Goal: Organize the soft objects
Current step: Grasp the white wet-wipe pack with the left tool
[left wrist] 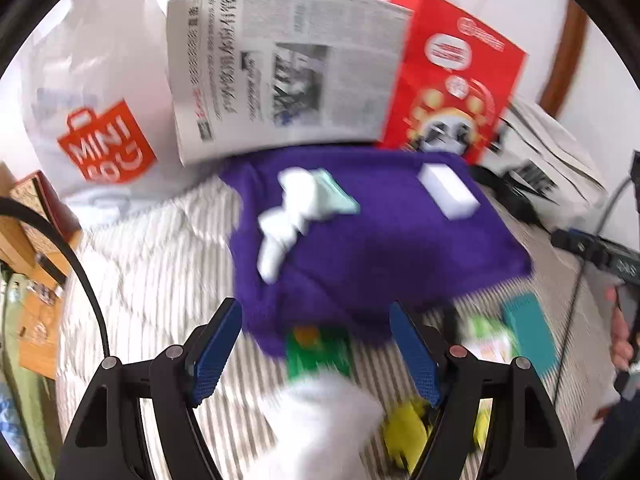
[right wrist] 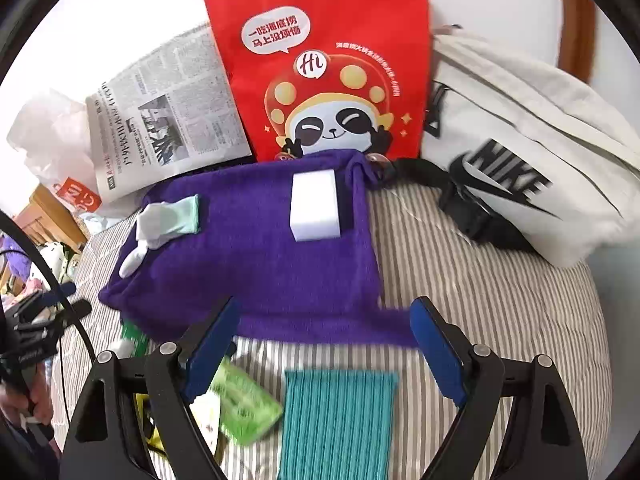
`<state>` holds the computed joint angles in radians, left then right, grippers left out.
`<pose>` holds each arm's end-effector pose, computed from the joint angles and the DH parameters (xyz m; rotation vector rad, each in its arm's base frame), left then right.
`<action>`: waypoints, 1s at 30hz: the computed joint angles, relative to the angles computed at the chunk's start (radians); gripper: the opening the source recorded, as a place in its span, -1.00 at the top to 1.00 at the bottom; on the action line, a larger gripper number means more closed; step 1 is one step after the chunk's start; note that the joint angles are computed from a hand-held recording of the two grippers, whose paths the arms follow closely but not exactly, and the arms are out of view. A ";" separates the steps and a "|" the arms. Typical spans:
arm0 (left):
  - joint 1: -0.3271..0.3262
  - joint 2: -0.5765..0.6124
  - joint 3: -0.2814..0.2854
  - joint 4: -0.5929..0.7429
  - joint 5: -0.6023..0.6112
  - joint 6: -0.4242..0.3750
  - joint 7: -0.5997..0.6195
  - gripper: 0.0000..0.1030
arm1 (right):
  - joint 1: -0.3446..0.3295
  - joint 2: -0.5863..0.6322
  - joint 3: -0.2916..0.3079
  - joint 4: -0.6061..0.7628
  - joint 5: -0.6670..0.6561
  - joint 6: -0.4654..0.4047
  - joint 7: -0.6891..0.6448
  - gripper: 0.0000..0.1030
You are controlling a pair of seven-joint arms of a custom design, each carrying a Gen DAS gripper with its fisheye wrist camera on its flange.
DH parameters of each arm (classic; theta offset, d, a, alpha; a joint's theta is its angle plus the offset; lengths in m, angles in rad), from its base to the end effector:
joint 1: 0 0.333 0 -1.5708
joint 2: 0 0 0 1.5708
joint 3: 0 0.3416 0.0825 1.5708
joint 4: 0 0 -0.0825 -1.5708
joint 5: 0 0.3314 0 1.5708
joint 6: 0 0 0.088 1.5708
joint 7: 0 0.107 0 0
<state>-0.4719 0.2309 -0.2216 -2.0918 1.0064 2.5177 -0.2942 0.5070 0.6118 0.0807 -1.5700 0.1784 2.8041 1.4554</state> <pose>0.4304 -0.3595 0.3930 -2.1950 1.4516 -0.6249 0.6079 0.3782 0.4071 -2.1855 1.2611 -0.2556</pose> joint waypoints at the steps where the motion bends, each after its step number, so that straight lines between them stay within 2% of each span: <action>1: -0.009 -0.005 -0.006 -0.010 0.007 0.000 -0.012 -0.45 | -0.007 -0.031 0.010 -0.060 0.015 0.032 -0.002 -0.68; 5: -0.041 0.006 -0.030 -0.027 -0.005 -0.024 -0.005 -0.47 | -0.084 -0.092 0.115 -0.191 0.129 0.088 -0.069 -0.68; 6: -0.047 0.013 -0.032 -0.035 -0.005 -0.018 -0.013 -0.47 | -0.087 -0.106 0.123 -0.218 0.144 0.095 -0.085 -0.68; 10: -0.057 0.044 -0.026 -0.067 -0.009 0.041 -0.057 -0.47 | -0.045 -0.142 0.087 -0.294 0.135 0.113 -0.086 -0.68; 13: -0.078 0.062 -0.014 -0.073 0.009 0.034 -0.092 -0.44 | -0.045 -0.159 0.091 -0.336 0.146 0.135 -0.093 -0.68; 14: -0.084 0.064 -0.009 -0.074 0.020 0.026 -0.108 -0.35 | -0.049 -0.165 0.096 -0.350 0.152 0.145 -0.099 -0.68; 15: -0.088 0.062 -0.004 -0.082 0.031 0.026 -0.140 0.15 | -0.052 -0.169 0.099 -0.364 0.157 0.157 -0.105 -0.68; 16: -0.082 0.054 0.009 -0.104 0.077 0.077 -0.205 0.68 | -0.055 -0.170 0.101 -0.371 0.162 0.166 -0.110 -0.68; 17: -0.075 0.050 0.022 -0.121 0.135 0.135 -0.271 0.76 | -0.057 -0.171 0.100 -0.381 0.166 0.176 -0.111 -0.68; 18: -0.070 0.045 0.038 -0.135 0.209 0.184 -0.357 0.75 | -0.055 -0.171 0.093 -0.387 0.165 0.182 -0.108 -0.68; 19: -0.067 0.040 0.038 -0.143 0.237 0.187 -0.403 0.77 | -0.052 -0.171 0.083 -0.394 0.163 0.184 -0.101 -0.68; 22: -0.066 0.028 0.017 -0.149 0.265 0.137 -0.448 0.77 | -0.048 -0.167 0.057 -0.406 0.153 0.182 -0.076 -0.68; 30: -0.067 0.070 -0.009 -0.118 0.204 0.053 -0.399 0.75 | -0.090 -0.158 0.087 -0.432 0.159 0.202 -0.109 -0.68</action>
